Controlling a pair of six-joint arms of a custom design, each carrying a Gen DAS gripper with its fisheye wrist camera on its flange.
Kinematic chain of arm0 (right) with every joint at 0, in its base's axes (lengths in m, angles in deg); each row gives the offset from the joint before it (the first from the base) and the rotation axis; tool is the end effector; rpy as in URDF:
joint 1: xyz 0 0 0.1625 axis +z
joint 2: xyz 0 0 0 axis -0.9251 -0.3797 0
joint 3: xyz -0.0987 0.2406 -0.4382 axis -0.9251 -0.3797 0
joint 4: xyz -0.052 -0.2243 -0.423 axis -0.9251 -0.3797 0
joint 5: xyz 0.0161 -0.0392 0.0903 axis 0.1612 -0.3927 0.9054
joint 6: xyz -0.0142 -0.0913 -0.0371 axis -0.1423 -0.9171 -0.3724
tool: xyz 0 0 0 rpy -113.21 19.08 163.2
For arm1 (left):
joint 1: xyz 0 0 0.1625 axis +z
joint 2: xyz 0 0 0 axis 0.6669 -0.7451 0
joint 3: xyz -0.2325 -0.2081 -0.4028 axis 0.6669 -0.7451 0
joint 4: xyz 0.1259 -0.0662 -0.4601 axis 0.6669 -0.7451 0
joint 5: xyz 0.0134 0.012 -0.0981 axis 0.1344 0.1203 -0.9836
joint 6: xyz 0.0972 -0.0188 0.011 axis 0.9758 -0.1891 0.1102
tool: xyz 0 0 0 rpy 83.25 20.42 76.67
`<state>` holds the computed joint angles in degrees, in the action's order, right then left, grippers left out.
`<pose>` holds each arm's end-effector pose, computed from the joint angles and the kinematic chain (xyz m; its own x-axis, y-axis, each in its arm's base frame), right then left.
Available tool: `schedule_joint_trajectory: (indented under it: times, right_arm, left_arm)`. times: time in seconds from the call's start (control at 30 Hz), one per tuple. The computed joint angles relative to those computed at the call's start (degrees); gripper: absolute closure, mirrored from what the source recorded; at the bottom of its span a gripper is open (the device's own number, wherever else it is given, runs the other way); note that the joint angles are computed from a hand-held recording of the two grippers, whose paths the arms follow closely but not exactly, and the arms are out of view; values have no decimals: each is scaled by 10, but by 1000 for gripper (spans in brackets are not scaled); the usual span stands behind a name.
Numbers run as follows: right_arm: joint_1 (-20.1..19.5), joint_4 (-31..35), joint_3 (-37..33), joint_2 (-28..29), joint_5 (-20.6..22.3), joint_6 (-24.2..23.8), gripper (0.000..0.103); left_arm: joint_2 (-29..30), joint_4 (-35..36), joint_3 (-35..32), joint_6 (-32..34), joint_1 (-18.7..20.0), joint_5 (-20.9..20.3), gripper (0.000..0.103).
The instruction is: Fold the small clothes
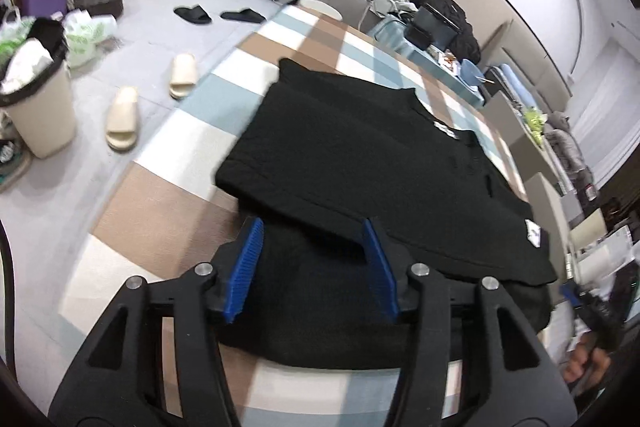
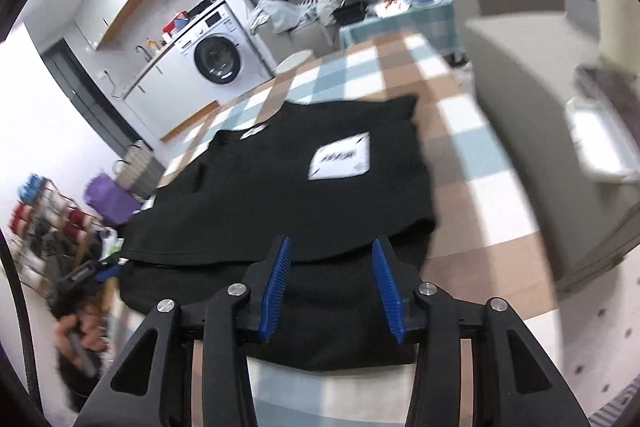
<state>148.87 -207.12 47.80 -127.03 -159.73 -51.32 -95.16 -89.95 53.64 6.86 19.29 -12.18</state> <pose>0.0079 -0.7233 0.3628 -0.9510 0.0062 0.3090 -0.1885 0.7806 -0.5959 -0.1968 -0.7658 0.1183 -0.9245 -0.2083 -0.3193 0.0734 0.7246 -0.6853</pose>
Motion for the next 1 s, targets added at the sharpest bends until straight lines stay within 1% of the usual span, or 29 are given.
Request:
schedule_joint_trajectory:
  times: [0.03,0.13,0.17,0.2,0.23,0.27,0.4,0.43,0.5,0.53,0.57,0.63,0.73,0.8,0.83,0.87,0.9,0.93,0.97,1.0]
  right_arm:
    - [-3,15,-6,4,12,15,59]
    - [-7,32,-1,10,23,51,59]
    - [-10,42,-4,13,29,62,59]
    - [-12,50,-7,15,33,72,59]
    - [-15,57,-8,16,41,80,59]
    - [-18,56,-8,17,48,86,59]
    - [-24,58,-10,20,59,93,58]
    - [-24,57,-10,21,58,94,58]
    - [-26,54,-8,22,59,90,58]
    - [-26,53,-8,23,59,91,58]
    - [-26,51,-7,22,60,92,58]
    - [-28,46,-4,20,65,101,57]
    - [-33,31,-4,21,81,114,57]
    - [-30,25,-13,29,70,128,57]
    - [-30,31,-20,33,68,139,57]
    - [-33,36,-26,37,75,157,57]
    - [-35,34,-28,39,83,169,57]
    - [-35,31,-30,42,84,179,57]
    - [-35,28,-31,44,84,181,57]
    - [-35,21,-31,46,83,184,57]
  left_arm:
    - [-1,5,-1,-5,6,-29,55]
    - [1,24,-6,-36,16,-68,55]
    - [0,29,-7,-46,21,-91,55]
    - [1,21,-5,-45,23,-100,55]
    - [3,12,-6,-42,25,-105,50]
    - [5,5,-8,-43,29,-114,49]
    - [28,-2,-42,-65,46,-146,48]
    - [35,-14,-48,-64,47,-145,48]
    - [47,-19,-65,-64,46,-130,49]
    - [51,-34,-68,-58,44,-128,54]
    - [52,-43,-70,-47,42,-131,56]
    - [53,-56,-74,-27,40,-135,57]
    - [56,-53,-83,-14,38,-122,57]
    - [58,-31,-91,-31,41,-118,57]
    - [59,-28,-92,-37,43,-118,61]
    - [58,-30,-89,-39,43,-113,63]
    - [60,-29,-90,-38,43,-106,68]
    - [61,-28,-92,-40,42,-98,77]
    - [62,-30,-91,-40,42,-96,83]
    - [62,-34,-90,-38,43,-95,93]
